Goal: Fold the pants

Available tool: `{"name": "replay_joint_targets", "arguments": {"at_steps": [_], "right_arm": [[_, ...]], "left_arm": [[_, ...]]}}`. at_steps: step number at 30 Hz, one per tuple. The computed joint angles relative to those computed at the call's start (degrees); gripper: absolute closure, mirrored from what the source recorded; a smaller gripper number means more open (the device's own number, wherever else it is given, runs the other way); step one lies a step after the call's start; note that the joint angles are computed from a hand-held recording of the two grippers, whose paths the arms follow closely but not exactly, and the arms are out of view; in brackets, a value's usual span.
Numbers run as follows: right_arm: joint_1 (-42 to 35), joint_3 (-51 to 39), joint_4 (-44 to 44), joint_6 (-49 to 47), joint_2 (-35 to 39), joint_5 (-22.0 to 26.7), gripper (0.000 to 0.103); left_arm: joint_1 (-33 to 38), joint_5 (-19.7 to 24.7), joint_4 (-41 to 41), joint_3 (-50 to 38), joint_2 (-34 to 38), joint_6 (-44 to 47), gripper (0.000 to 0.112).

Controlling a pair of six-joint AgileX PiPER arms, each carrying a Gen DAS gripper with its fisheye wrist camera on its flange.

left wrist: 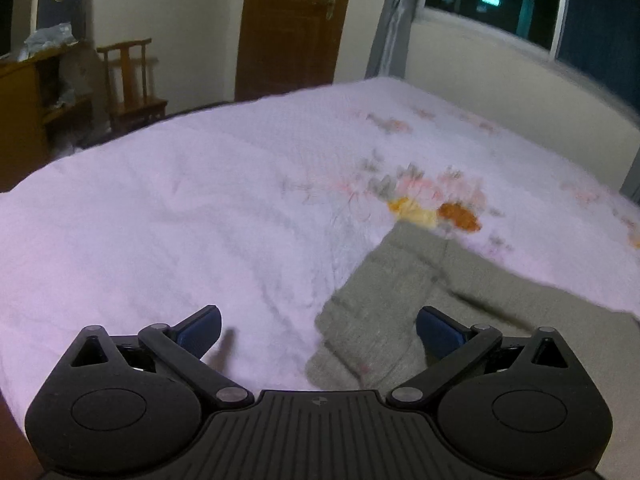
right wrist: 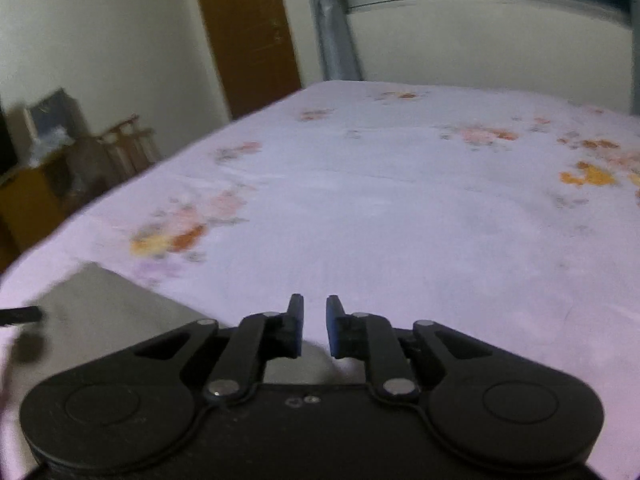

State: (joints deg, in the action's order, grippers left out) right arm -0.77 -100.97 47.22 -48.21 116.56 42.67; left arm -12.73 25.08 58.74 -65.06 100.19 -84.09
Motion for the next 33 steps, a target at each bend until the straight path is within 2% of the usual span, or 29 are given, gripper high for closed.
{"name": "replay_joint_targets", "arguments": {"at_steps": [2, 4, 6, 8, 9, 11, 14, 16, 18, 19, 20, 22, 24, 28, 29, 30, 31, 32, 33], "right_arm": [[2.43, 0.09, -4.48, 2.33, 0.74, 0.32, 0.095], [4.54, -2.59, -12.75, 11.41, 4.01, 1.05, 0.095], [5.51, -2.14, -15.05, 16.17, 2.73, -0.77, 0.093], [6.97, 2.56, -11.65, 13.98, -1.47, -5.95, 0.093], [7.77, 3.6, -9.25, 11.65, -2.24, -6.5, 0.093], [10.49, 2.86, -8.42, 10.67, -2.4, -5.15, 0.093], [15.67, -0.44, -9.65, 13.28, -0.38, -4.47, 0.093], [19.19, -4.49, -13.32, 17.89, 2.89, -3.82, 0.092], [22.49, -12.0, -23.67, 25.99, 8.59, 0.73, 0.093], [23.51, -12.85, -26.92, 28.42, 9.97, 1.18, 0.093], [23.78, -11.41, -27.87, 29.14, 9.55, -0.44, 0.093], [22.63, -10.07, -24.69, 27.7, 8.14, -0.58, 0.093], [21.34, -4.7, -20.23, 24.3, 3.93, -5.09, 0.093], [17.47, 3.35, -14.18, 20.54, -3.88, -7.68, 0.088], [16.66, 4.35, -12.85, 19.91, -4.91, -8.2, 0.085], [15.38, 7.44, -10.57, 18.12, -7.65, -8.91, 0.075], [14.01, 10.79, -7.75, 15.9, -10.44, -9.94, 0.051], [12.49, 14.38, -4.25, 13.13, -13.39, -11.31, 0.033], [12.13, 16.71, -1.24, 11.04, -14.68, -13.85, 0.01]], "left_arm": [[0.66, -0.88, -0.76, 0.16, 0.91, -0.2, 0.009], [2.26, -3.35, -4.07, 1.12, 0.05, 0.81, 0.009], [2.23, -3.22, -1.29, 2.56, -2.49, -1.54, 0.009], [0.65, -0.03, 5.22, 2.29, -3.24, -6.07, 0.009], [1.22, -1.23, 5.04, 1.51, -2.83, -5.5, 0.009], [1.94, -0.87, -2.04, -2.65, -0.35, 1.83, 0.009], [1.2, 4.67, -8.46, -9.16, 5.06, 10.68, 0.009], [1.65, 2.98, -7.3, -7.6, 5.58, 8.67, 0.009], [3.04, -0.63, -6.92, -4.87, 5.12, 6.19, 0.009], [3.49, -2.0, -6.34, -3.91, 4.7, 4.91, 0.009], [3.57, -2.09, -6.93, -3.26, 3.95, 5.64, 0.009], [2.8, -0.59, -4.42, -2.34, 2.31, 5.01, 0.009], [1.68, 1.29, -0.55, -1.36, 0.84, 3.32, 0.009], [0.42, 2.17, -0.99, 0.17, -2.6, 4.83, 0.009], [-0.08, 1.97, -1.1, 0.84, -3.63, 4.7, 0.009], [-0.78, 1.9, -0.81, 1.61, -4.72, 4.12, 0.009], [-1.65, 2.16, -0.54, 2.21, -5.65, 3.68, 0.009], [-2.56, 2.36, -0.36, 2.81, -6.64, 3.33, 0.009], [-3.61, 2.53, -0.14, 3.3, -7.52, 2.94, 0.009]]}}
